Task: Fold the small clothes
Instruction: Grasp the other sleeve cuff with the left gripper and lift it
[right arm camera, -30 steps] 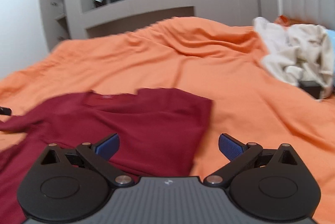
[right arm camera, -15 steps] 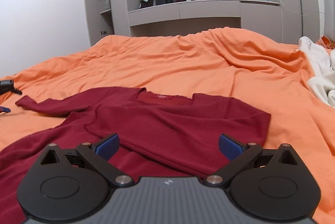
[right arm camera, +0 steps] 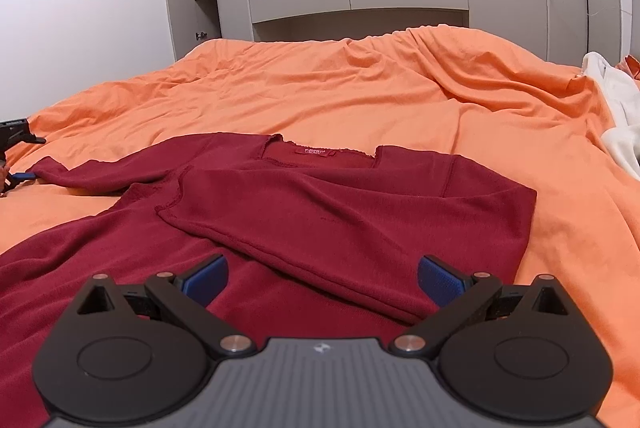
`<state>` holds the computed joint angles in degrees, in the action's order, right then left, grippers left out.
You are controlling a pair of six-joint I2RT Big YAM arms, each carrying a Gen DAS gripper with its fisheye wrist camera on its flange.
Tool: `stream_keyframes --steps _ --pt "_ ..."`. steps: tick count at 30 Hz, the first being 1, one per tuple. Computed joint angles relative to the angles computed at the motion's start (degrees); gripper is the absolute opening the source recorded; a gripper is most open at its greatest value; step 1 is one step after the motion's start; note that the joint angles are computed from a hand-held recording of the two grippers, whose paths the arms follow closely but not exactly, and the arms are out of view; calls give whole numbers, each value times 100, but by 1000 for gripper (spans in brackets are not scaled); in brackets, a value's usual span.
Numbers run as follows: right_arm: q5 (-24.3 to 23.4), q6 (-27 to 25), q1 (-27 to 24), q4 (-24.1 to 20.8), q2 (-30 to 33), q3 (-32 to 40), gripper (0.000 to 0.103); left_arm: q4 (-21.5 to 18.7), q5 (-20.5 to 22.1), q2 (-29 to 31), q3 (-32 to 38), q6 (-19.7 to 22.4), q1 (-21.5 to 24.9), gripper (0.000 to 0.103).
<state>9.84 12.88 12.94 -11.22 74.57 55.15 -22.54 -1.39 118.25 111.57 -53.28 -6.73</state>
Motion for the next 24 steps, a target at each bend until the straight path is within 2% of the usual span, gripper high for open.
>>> stream_keyframes --steps 1,2,4,6,8,11,14,17,20,24 --pt "-3 16 -2 14 -6 -12 103 17 9 57 47 -44 18 62" --pt "-2 29 -3 23 -8 -20 103 -5 8 107 95 -98 31 47" --pt "-2 22 -8 16 -15 -21 103 -135 -54 212 224 -216 36 31" --pt "18 -1 2 27 -28 -33 103 -113 -192 237 231 -297 27 18" --pt "31 -20 8 49 -37 -38 103 -80 -316 230 234 -206 9 5" --pt "48 -11 1 98 -68 -54 103 -19 -625 221 286 239 -91 1" --pt "51 17 -10 167 -113 -83 103 -7 -990 214 419 1047 -282 1" --pt "81 9 -14 196 -146 -102 103 271 -1281 129 414 1805 -512 1" --pt "144 45 -2 208 -158 -103 103 555 -1324 44 416 2362 -742 1" --pt "212 108 -17 261 -187 -137 103 666 -1156 63 638 2916 -1086 1"
